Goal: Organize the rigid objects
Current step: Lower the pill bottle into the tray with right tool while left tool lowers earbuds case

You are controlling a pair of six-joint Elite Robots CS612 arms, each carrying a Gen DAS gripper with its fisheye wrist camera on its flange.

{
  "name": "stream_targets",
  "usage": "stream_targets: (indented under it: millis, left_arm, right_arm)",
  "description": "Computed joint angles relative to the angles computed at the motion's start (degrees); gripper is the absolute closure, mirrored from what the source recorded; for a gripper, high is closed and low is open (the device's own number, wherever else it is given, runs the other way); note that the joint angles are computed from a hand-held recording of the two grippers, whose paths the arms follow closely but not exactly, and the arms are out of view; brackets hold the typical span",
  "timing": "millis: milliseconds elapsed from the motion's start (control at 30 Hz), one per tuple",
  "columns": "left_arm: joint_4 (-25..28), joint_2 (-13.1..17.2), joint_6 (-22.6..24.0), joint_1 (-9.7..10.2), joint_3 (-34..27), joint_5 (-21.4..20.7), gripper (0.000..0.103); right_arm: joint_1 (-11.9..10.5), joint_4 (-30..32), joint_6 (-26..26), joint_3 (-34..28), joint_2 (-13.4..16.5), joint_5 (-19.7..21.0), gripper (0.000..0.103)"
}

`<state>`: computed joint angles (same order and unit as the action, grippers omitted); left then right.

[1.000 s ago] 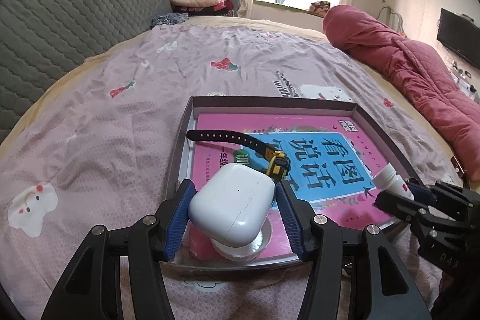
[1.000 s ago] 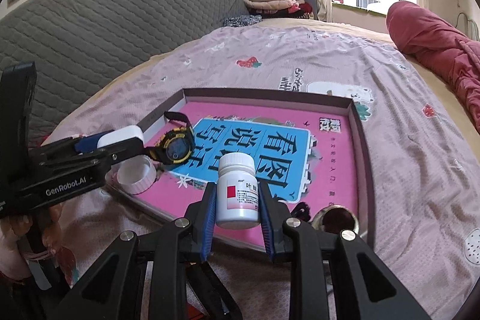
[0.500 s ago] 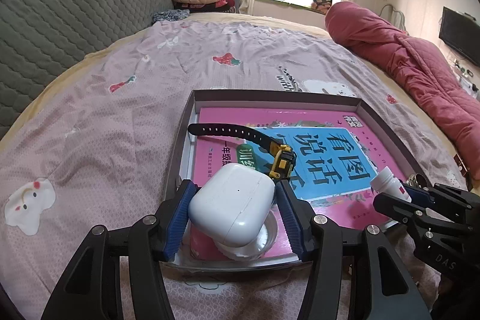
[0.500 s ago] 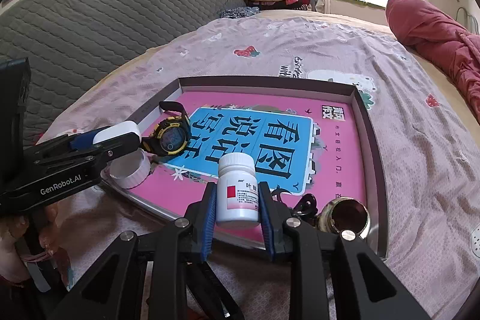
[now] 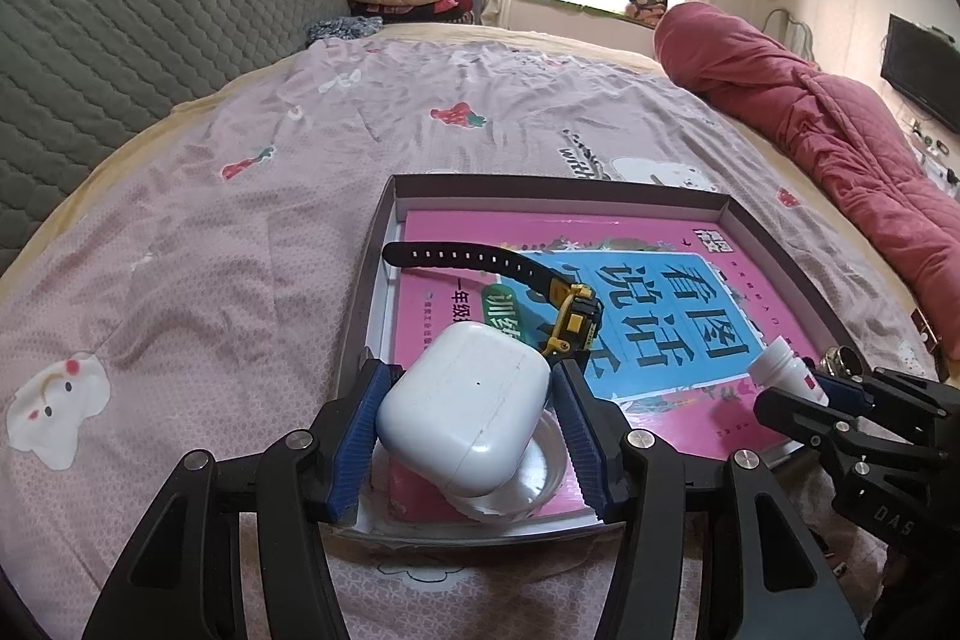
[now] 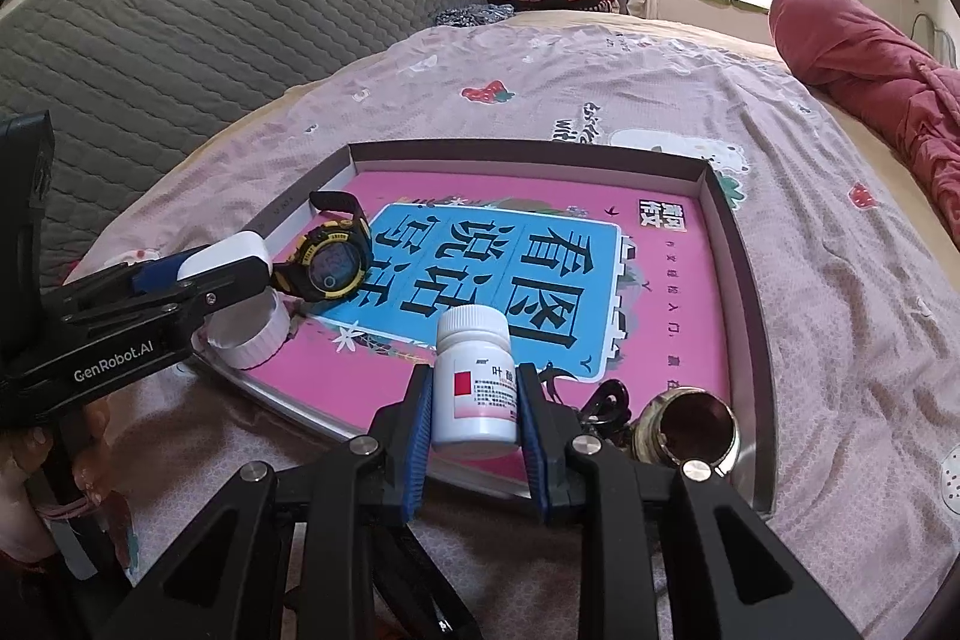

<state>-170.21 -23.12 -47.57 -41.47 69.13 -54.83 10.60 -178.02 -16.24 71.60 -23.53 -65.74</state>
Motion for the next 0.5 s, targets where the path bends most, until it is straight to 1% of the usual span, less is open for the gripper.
stream_targets:
  millis: [233, 500]
  left_arm:
    - [0.5, 0.1, -0.4, 0.22, 0.1, -0.7, 0.045]
    - [0.5, 0.2, -0.4, 0.26, 0.1, -0.9, 0.045]
  right_arm:
    - [0.0, 0.1, 0.0, 0.0, -0.1, -2.6, 0.076]
    - [-0.1, 1.3, 0.6, 0.4, -0.6, -2.5, 0.076]
